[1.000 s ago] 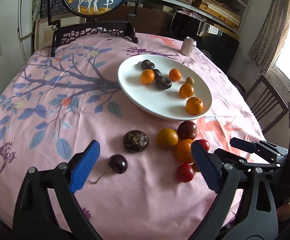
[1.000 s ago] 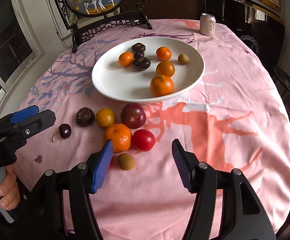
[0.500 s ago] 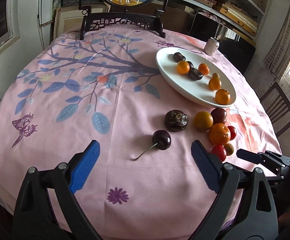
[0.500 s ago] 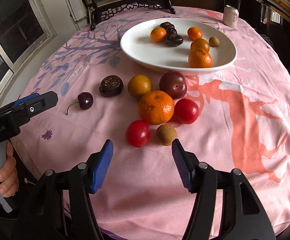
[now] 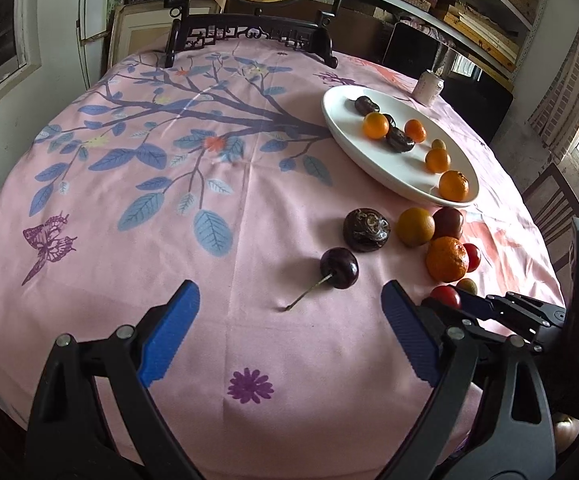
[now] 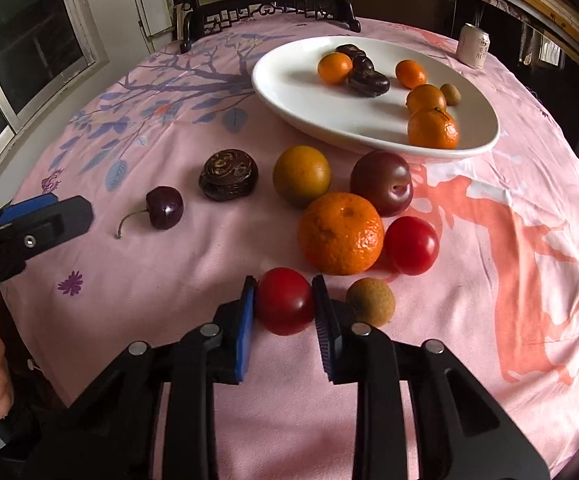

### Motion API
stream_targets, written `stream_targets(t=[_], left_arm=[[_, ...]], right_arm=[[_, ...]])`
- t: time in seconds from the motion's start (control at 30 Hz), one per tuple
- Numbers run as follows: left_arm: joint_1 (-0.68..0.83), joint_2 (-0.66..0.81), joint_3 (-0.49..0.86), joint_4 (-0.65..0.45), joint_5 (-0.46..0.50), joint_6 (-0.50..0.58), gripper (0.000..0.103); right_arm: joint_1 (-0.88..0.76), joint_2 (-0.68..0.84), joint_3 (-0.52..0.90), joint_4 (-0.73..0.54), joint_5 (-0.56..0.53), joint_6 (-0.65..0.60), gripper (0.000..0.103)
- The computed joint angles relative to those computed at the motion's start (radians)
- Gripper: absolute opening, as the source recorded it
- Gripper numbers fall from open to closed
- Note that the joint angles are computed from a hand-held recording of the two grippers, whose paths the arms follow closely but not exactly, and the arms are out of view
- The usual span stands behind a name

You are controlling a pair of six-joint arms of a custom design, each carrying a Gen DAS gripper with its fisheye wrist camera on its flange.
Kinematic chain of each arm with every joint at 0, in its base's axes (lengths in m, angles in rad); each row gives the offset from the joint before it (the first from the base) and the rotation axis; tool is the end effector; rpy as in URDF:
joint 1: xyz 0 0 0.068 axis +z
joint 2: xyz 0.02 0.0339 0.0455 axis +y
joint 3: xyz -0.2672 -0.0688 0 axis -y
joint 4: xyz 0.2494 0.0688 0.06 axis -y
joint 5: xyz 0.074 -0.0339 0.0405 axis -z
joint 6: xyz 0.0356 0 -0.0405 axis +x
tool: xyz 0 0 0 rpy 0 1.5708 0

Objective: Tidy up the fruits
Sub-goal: 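Grasp the red tomato with the right gripper while the left gripper grasps a dark cherry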

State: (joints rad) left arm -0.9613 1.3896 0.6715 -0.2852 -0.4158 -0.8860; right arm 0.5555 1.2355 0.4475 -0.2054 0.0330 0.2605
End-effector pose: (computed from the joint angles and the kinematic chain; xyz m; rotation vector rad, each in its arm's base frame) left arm 0.1586 -0.2020 0.1676 -0.0587 2.4689 -0.2600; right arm 0.1793 0.1099 0.1395 -0.3675 2.5600 0.2656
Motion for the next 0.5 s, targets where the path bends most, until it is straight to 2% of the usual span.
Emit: stream_targets(t=[0.2,0.33,0.37,0.43,0.5], left_arm=[[0.010,0.151,0.087,0.033,0.048,0.042,0.094],[0.011,0.237,0.155,0.025,0.039,0.054,0.092],[0.011,0.257,0.173,0.017,0.034,0.056,0.088],[0.014,0.293,0.204,0.001,0.048,0.065,0.064],[0.014,0.319,0.224,-0.008,0.061,0.065,0.048]], right_arm=[[-0.093,-0.298,-0.062,-0.165,-0.045,-0.027,0.028],[-0.273,-0.412,-0.102,-0.238,-0.145,-0.085,0.028],[-0.313,-0.415,-0.107,-0.244,-0.174,-0.101,0.028],[-0.363,-0.422,-0.116,-0.253,-0.214,-0.131,0.028],[-0.383,-0.441,-0.122,-0.264,-0.234,-0.146,0.028]])
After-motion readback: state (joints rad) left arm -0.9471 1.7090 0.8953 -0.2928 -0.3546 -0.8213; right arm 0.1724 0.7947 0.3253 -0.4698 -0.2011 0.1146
